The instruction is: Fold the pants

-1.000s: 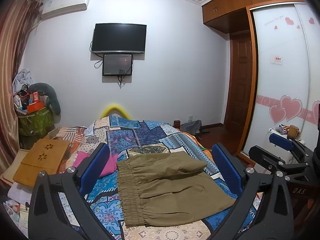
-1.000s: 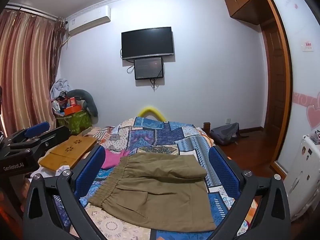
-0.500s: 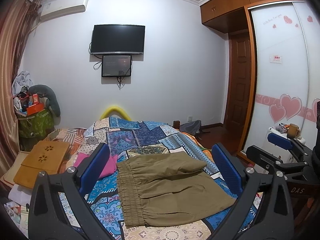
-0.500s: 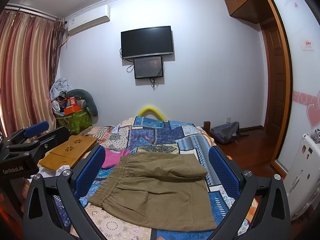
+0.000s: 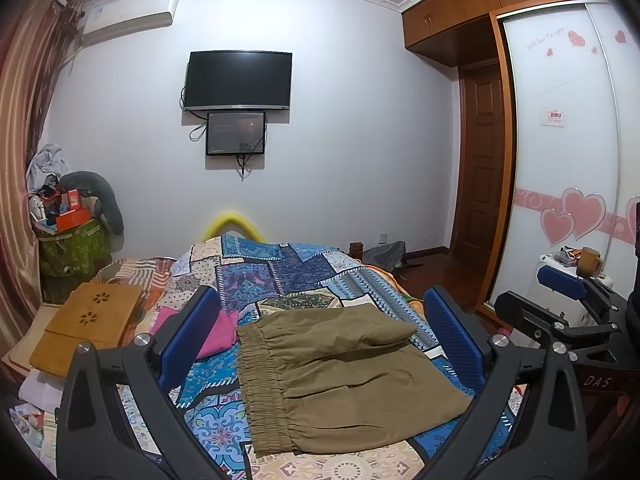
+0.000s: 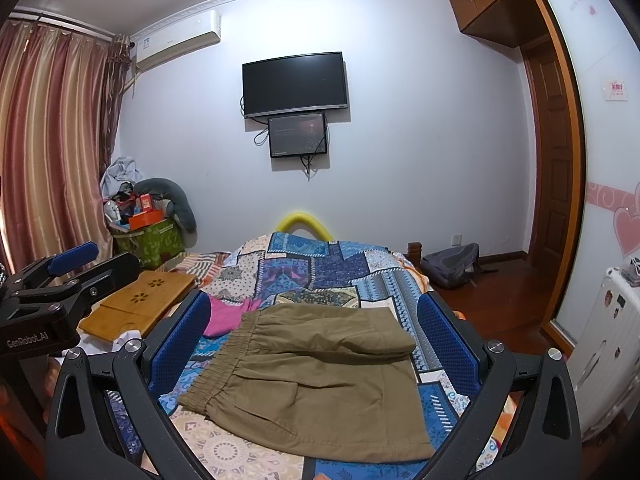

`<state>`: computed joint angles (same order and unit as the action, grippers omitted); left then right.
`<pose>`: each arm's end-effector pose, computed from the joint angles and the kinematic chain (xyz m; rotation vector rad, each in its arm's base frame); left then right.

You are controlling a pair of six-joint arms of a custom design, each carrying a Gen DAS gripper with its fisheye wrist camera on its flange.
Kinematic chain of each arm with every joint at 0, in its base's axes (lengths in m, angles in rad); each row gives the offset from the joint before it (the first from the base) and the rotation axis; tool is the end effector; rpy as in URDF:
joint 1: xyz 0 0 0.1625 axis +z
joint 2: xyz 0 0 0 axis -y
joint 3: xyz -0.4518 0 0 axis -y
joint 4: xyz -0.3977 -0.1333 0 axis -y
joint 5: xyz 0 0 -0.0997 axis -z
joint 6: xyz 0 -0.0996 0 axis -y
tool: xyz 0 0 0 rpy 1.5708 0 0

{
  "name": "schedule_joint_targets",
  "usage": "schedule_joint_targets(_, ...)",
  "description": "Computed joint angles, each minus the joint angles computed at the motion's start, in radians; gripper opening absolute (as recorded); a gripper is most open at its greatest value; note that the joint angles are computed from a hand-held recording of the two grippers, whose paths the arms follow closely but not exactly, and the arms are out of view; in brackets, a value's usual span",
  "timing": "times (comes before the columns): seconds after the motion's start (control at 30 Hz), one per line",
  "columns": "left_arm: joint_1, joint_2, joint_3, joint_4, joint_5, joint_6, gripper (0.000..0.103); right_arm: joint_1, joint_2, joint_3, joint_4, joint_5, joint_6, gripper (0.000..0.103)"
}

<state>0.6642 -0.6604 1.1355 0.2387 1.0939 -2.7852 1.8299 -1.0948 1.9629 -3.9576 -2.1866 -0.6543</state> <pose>-0.4503 -0.5799 0.1244 1.3105 2.2840 -1.3234 0.2143 -0.5126 0.3559 0.3053 -1.8502 1.5588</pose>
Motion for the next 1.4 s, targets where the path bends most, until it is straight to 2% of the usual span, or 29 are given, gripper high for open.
schedule_joint_targets(1.03,0.001,0.009,-0.012,0.000,-0.015,-0.003,0.103,0.007,0.000,-0.002,0.001,-0.007,-0.005,0.103)
schedule_joint_targets(1.23,0.020,0.068,-0.104,0.078,-0.022,-0.025,0.103,-0.011,0.004,-0.015,0.024,-0.029,0.004,0.103)
schedule_joint_targets(1.4,0.048,0.154,-0.240,0.171,-0.036,-0.030,0.103,-0.051,-0.010,-0.023,0.083,-0.040,0.037,0.103)
